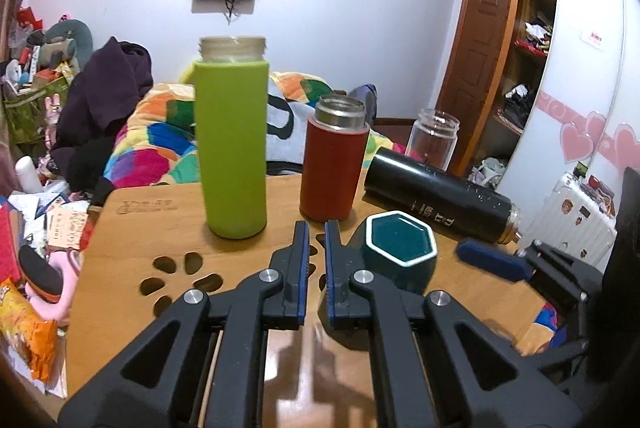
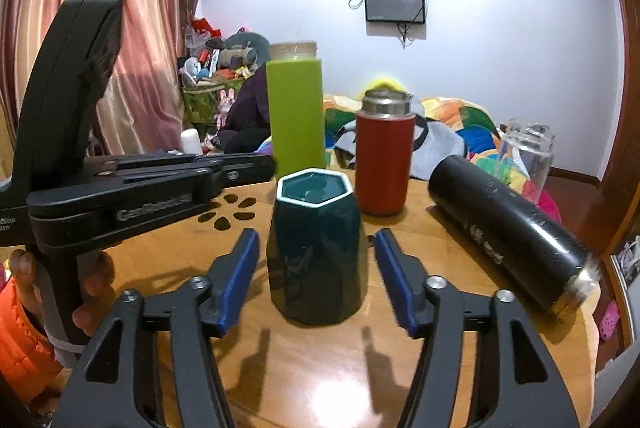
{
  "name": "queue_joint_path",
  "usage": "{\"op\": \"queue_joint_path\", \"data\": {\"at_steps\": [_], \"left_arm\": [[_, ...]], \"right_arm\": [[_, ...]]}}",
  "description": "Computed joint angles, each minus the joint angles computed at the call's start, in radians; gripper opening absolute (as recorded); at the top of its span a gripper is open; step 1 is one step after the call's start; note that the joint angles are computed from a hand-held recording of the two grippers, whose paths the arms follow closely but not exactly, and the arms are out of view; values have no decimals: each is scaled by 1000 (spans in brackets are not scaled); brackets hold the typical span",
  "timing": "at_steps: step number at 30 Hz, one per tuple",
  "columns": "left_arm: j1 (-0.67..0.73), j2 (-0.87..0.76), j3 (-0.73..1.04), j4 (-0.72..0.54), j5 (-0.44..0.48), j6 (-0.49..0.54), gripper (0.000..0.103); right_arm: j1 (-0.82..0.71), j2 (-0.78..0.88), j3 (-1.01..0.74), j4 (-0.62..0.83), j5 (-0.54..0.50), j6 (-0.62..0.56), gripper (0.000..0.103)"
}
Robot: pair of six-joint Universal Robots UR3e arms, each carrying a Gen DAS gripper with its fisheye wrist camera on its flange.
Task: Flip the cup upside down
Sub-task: 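Rotate the teal cup upright with the right gripper and set it down, then open the right gripper and withdraw it from the cup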
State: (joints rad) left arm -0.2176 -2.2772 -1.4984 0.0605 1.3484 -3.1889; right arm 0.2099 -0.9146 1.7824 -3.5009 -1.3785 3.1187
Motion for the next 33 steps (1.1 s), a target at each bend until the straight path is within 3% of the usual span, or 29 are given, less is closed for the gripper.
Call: {"op": "queue_joint_path", "data": {"at_steps": [3, 9, 13, 17, 19, 21, 33], "left_arm": [[-2, 58, -92, 67, 15, -16, 13], [-46, 146, -215, 154, 103, -24, 31], [-78, 187, -292, 241, 159, -42, 61], [-95, 232, -355, 283, 186, -57, 72], [-96, 255, -392, 312, 193, -79, 91], [-97, 271, -423, 345, 205, -99, 101], [-213, 258, -457, 470, 440, -39, 103]], "right_arm": [[-25, -52, 83, -71, 13, 14, 74], [-64, -169, 216, -144, -1, 39, 83], [-71, -235, 278, -169, -16, 54, 88], [-69, -289, 334, -207, -45, 56, 102], [-62, -306, 355, -228, -71, 60, 103], [-66, -324, 371, -227, -68, 61, 103], [-32, -364, 398, -228, -138, 58, 103]]}}
